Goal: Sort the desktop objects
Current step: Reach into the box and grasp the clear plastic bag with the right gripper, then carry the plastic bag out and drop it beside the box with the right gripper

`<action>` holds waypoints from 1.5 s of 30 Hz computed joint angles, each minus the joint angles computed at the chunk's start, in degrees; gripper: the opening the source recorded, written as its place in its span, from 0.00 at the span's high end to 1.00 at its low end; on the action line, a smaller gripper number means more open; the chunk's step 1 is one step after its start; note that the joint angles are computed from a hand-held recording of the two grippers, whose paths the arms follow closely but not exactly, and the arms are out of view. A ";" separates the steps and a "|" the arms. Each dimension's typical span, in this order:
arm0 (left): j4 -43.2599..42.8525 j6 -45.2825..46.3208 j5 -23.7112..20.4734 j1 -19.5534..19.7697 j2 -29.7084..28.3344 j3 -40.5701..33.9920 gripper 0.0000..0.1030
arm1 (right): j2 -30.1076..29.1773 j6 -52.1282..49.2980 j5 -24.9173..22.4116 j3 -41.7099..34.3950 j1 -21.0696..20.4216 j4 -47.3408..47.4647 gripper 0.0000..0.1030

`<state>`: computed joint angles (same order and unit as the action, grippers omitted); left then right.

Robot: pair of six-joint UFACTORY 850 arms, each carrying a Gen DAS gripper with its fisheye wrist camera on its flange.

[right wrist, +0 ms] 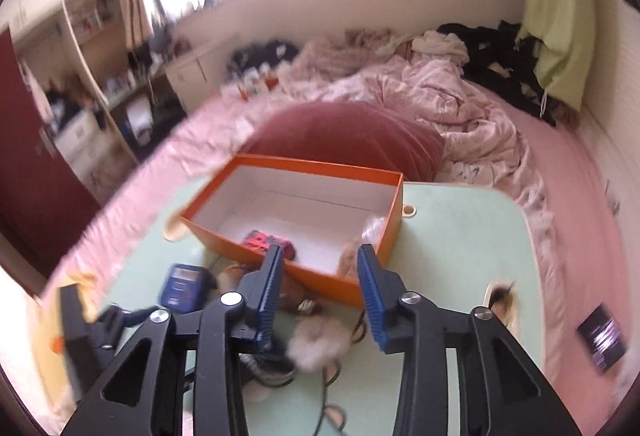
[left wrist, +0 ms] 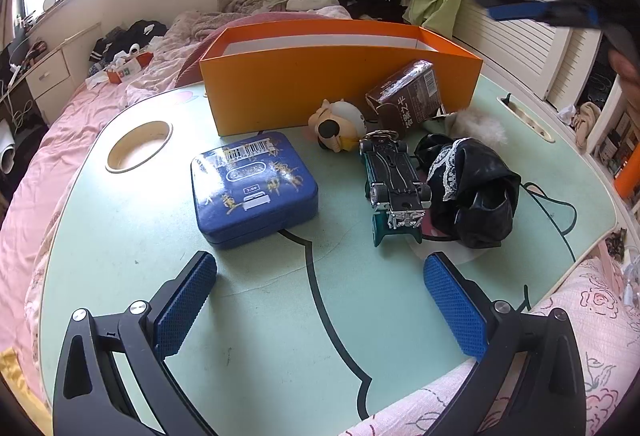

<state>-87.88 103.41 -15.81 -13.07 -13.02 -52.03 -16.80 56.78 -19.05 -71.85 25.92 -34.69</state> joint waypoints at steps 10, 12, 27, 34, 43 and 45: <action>-1.00 1.12 -0.42 0.13 -0.26 -0.12 0.00 | -23.98 -17.87 -32.49 -29.83 -0.88 10.71 0.84; -1.33 1.45 -0.32 0.04 -0.27 -0.11 0.00 | -27.30 -19.80 -37.11 -33.91 -0.84 10.73 0.82; -2.92 3.11 -0.36 -0.05 -0.27 0.09 0.00 | -27.54 -18.89 -35.04 -33.02 -0.96 5.88 0.79; -3.17 3.31 -0.33 -0.09 -0.32 0.08 0.00 | -9.24 -28.85 -8.86 -12.73 -1.82 24.48 0.78; -3.26 3.40 -0.37 -0.04 -0.29 0.14 0.00 | -2.17 -49.06 5.79 1.83 1.36 46.41 0.53; -3.24 3.38 -0.37 -0.04 -0.27 0.16 0.00 | 0.10 -58.47 12.45 6.48 0.92 58.38 0.26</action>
